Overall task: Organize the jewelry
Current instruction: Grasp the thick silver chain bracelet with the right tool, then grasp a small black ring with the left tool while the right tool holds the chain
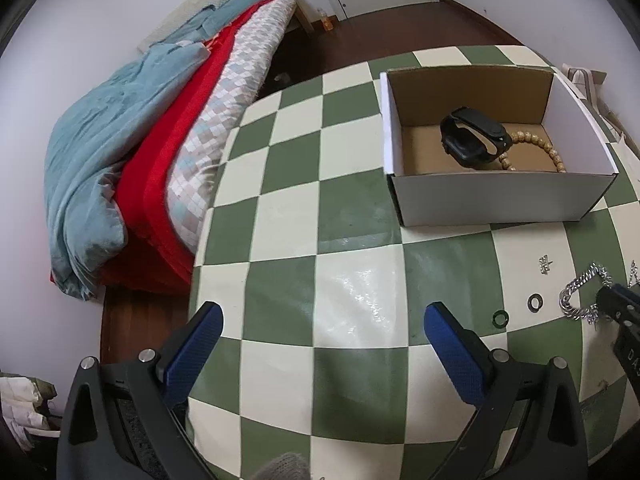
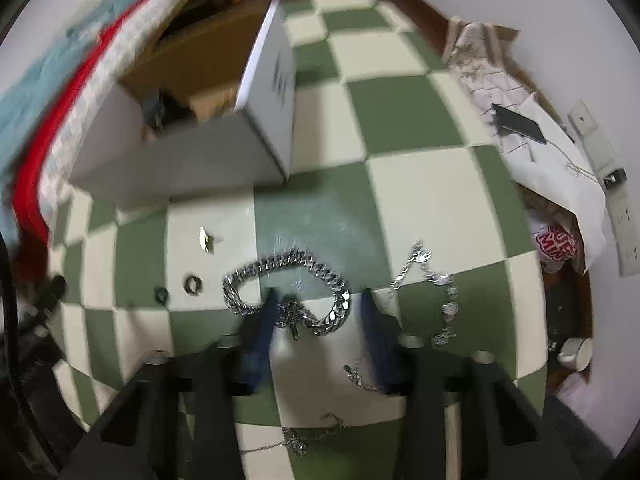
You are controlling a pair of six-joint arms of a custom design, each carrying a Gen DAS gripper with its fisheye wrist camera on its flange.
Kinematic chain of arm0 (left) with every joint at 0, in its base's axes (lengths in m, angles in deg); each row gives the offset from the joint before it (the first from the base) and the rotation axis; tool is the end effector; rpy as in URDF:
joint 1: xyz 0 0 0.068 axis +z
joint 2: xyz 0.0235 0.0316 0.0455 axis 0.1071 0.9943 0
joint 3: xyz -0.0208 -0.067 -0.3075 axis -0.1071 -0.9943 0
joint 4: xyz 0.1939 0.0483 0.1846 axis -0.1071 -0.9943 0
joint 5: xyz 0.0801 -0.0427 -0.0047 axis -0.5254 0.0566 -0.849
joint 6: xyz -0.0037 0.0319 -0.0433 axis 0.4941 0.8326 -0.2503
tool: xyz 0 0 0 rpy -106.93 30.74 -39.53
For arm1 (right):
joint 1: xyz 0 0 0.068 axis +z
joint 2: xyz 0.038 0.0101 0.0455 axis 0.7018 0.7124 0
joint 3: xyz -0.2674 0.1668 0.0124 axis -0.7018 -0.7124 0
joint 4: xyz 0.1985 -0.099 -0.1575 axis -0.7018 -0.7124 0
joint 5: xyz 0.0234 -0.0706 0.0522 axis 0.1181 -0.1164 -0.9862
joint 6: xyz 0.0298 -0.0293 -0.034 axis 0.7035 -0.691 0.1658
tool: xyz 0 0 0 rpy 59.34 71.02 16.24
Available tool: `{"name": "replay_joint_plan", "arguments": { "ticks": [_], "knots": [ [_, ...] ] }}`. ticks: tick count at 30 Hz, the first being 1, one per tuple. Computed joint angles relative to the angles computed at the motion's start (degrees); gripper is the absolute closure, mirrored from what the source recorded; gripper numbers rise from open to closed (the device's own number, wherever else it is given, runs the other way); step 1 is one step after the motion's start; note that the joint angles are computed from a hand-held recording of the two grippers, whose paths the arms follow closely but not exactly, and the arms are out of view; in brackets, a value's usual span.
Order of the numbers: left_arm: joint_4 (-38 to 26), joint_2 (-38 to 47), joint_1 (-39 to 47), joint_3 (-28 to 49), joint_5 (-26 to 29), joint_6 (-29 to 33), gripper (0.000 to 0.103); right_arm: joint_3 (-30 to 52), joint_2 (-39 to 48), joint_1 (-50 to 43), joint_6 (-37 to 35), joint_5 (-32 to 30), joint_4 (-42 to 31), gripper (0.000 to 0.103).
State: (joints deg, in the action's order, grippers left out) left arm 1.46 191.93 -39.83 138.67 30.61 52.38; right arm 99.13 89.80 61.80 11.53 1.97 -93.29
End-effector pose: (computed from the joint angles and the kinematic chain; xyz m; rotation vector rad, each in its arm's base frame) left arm 0.2692 -0.2521 0.2678 0.2266 2.6603 0.4726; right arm 0.2816 0.0860 0.1944 0.2770 2.8626 0.1077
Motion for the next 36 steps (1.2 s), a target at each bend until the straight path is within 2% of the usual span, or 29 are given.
{"name": "replay_joint_plan", "arguments": {
  "ticks": [1, 3, 9, 10, 12, 18, 22, 24, 25, 26, 29, 32, 36],
  "knots": [
    [0.51, 0.21, 0.16, 0.01, 0.85, 0.14, 0.0, 0.39, 0.36, 0.03, -0.08, -0.05, -0.2, 0.093],
    [1.63, 0.79, 0.17, 0.13, 3.06, 0.93, 0.0, 1.22, 1.1, -0.15, 0.02, 0.57, -0.95, 0.095],
    [5.05, 3.98, -2.4, 1.53, 8.49, 5.25, 0.001, -0.74, -1.55, -4.14, -0.02, 1.16, -1.51, 0.095],
    [5.22, 4.65, -2.71, 1.93, 9.36, 5.77, 0.003, -0.93, -1.98, -4.89, -0.48, 1.23, -1.89, 0.095],
    [5.32, 5.96, -3.36, 2.66, 10.55, 6.53, 0.016, -1.41, -2.45, -6.0, -1.01, 1.3, -2.13, 0.095],
    [5.92, 7.95, -4.32, 3.28, 12.85, 7.34, 0.02, -2.3, -3.39, -6.96, -1.55, 1.21, -2.2, 0.095],
    [7.71, 7.2, -4.1, 2.05, 14.38, 7.59, 0.029, -2.12, -3.06, -6.81, -1.45, 1.45, -2.05, 0.095],
    [9.02, 6.55, -4.03, 1.36, 15.59, 7.86, 0.045, -2.18, -3.14, -6.72, -1.39, 1.45, -2.04, 0.095],
    [9.26, 6.46, -4.09, 1.33, 15.87, 8.01, 0.049, -2.2, -3.14, -6.74, -1.44, 1.46, -2.05, 0.095],
    [9.55, 6.42, -4.2, 1.29, 16.16, 8.19, 0.057, -2.21, -3.14, -6.77, -1.43, 1.43, -2.05, 0.095],
    [10.03, 6.6, -4.97, 1.4, 16.71, 8.55, 0.086, -2.2, -3.13, -6.8, -1.47, 1.45, -2.07, 0.095],
    [9.87, 6.87, -5.8, 1.6, 16.39, 8.07, 0.094, -2.3, -3.13, -6.83, -1.45, 1.52, -2.03, 0.095],
    [10.09, 6.62, -5.73, 1.07, 16.08, 7.94, 0.096, -2.39, -3.37, -6.98, -1.46, 1.34, -2.17, 0.095]
  ]
}}
